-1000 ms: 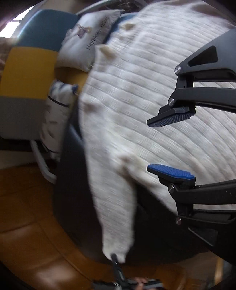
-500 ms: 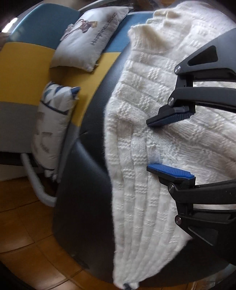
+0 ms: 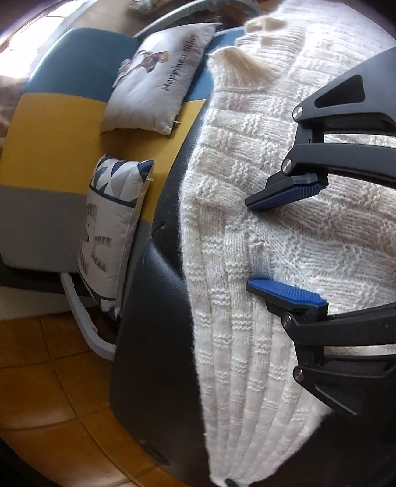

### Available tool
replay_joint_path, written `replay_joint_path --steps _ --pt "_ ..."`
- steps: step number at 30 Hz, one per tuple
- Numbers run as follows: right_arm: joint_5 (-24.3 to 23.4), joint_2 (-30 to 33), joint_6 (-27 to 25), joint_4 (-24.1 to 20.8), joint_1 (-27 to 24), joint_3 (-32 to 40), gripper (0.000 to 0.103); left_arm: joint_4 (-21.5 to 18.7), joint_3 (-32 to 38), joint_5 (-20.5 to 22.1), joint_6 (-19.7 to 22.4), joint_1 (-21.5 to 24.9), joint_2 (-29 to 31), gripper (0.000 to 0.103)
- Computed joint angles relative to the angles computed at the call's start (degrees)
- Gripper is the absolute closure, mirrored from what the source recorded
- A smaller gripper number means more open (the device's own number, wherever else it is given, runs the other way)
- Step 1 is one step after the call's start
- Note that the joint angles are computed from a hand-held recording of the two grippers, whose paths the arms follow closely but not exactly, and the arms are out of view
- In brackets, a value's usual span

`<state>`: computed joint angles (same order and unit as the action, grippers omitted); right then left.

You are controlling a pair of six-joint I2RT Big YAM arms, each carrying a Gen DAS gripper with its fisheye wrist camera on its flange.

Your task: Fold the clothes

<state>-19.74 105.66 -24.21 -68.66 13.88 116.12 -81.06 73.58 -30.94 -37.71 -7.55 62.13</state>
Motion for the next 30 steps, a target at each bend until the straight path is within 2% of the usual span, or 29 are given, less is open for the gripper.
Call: replay_joint_path --steps 3,5,6,8,10,12,16,18,22,25,26,28,30 --pt "-2.77 1.63 -0.53 -3.86 -0.7 3.2 0.049 -0.92 0.98 0.72 0.03 0.44 0.66 0.095" --pt "-6.89 5.0 -0.93 -11.6 -1.96 9.83 0.047 -0.42 1.43 2.49 0.41 1.31 0.79 0.094" --pt "-8.66 5.81 -0.27 -13.11 -2.59 11.81 0.047 -0.16 1.35 3.73 0.18 1.82 0.19 0.091" --pt "-12.12 7.33 1.3 -15.59 -3.81 15.62 0.047 -0.05 1.15 6.14 -0.47 3.02 -0.9 0.089" --pt "-13.0 8.13 0.01 -16.6 -3.92 17.88 0.047 0.14 1.08 7.62 -0.9 3.97 -1.86 0.088" --pt "-12.93 9.03 -1.76 -17.74 -3.65 20.0 0.047 -1.6 1.64 5.06 -1.51 3.65 -2.15 0.088" --pt "-11.6 10.01 -3.44 -17.76 -2.27 20.69 0.047 -3.47 2.78 0.03 -3.22 2.95 -3.3 0.088" --pt "-10.23 10.01 -3.03 -17.06 -1.81 20.1 0.047 -3.32 3.38 -0.93 -3.29 2.49 -3.7 0.088" --pt "-9.0 9.7 -1.49 -13.82 -1.53 18.09 0.047 -0.21 4.51 -3.21 -0.4 -1.74 -4.04 0.088" --pt "-8.26 9.03 -0.33 -10.82 -1.53 16.45 0.047 4.01 5.47 -2.96 6.79 -5.78 -1.52 0.088" --pt "-8.17 8.97 0.08 -10.1 -1.56 16.2 0.047 4.5 5.69 -2.64 8.03 -6.22 -0.4 0.088" --pt "-8.07 10.27 0.16 -11.41 -1.52 17.96 0.047 4.71 5.96 -0.72 9.12 -6.53 1.42 0.088" --pt "-7.16 10.47 -0.66 -10.75 -1.3 17.93 0.047 3.79 5.65 0.93 8.16 -5.8 2.85 0.088"
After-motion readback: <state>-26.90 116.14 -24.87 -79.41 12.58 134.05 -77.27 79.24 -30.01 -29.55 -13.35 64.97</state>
